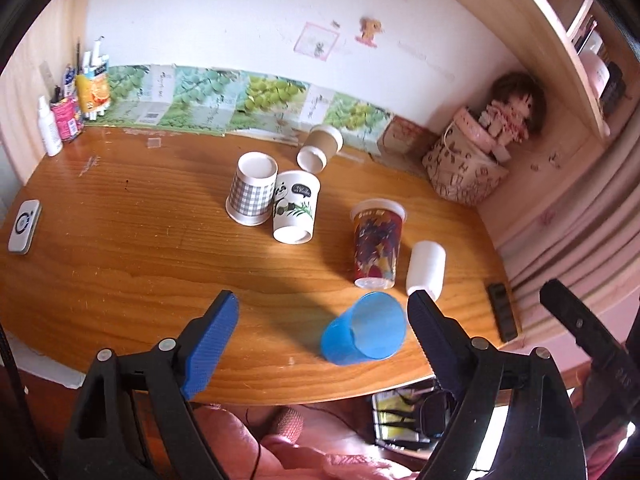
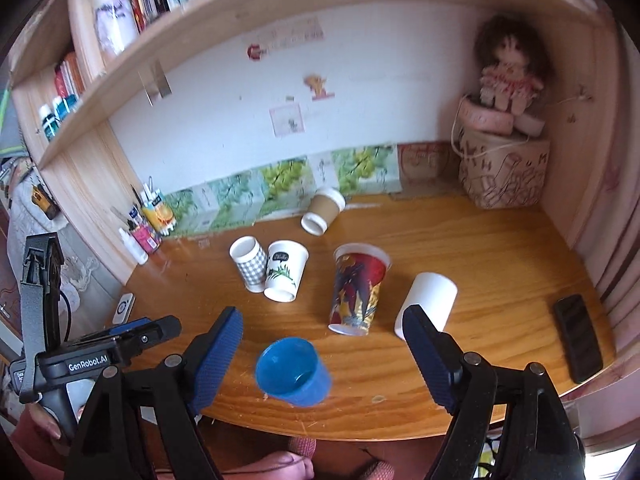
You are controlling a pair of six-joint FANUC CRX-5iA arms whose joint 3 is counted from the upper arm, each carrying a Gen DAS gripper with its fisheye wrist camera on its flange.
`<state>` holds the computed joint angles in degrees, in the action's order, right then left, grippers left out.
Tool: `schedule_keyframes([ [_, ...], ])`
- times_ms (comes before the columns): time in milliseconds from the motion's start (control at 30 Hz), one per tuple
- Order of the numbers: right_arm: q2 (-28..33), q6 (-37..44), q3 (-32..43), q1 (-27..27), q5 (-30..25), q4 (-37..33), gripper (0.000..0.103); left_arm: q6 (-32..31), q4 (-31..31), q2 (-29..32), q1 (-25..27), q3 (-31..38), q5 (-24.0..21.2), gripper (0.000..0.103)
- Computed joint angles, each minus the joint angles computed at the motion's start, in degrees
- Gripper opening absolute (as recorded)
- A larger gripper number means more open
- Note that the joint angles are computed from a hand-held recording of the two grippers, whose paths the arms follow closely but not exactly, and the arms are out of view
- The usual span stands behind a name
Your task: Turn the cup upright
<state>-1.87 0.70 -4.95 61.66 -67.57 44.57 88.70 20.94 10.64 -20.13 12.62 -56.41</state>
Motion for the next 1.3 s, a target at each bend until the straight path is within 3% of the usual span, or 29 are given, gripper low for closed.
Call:
schedule_keyframes([
  [233,-5.99,-2.12,-5.74,2.99,-0.15,3.65,0.083,16.66,-16.89,-5.91,-6.63,0.51,5.18,0.096],
  [433,-9.27,-3.9,-9.13,6.32,-2.7,8.88,0.096,35.0,-40.65,-8.04,-15.63,5.69,3.21,0.099],
  [500,-10.01,-4.39,-9.92,6.72,-2.25,10.19,0.103,37.2,-43.82,-9.08,-17.13,5.38,4.46,0.1],
  [833,-11.27,-8.87,-14.01,9.38,-3.89,22.85,0.103,47.65,-63.43,-11.5,-26.16,6.51,6.44,0.102],
  [1000,-11.81,-15.44,-16.09,9.2,-6.0,28.25,0.103,50.38,-67.32,-12.36,-27.4,5.97,7.55,0.103],
  [1300,-10.95,-14.06,-15.02,11.09,-9.3,29.16,0.103,55.95,-73.91,-13.68,-30.22,4.47,9.99,0.103],
])
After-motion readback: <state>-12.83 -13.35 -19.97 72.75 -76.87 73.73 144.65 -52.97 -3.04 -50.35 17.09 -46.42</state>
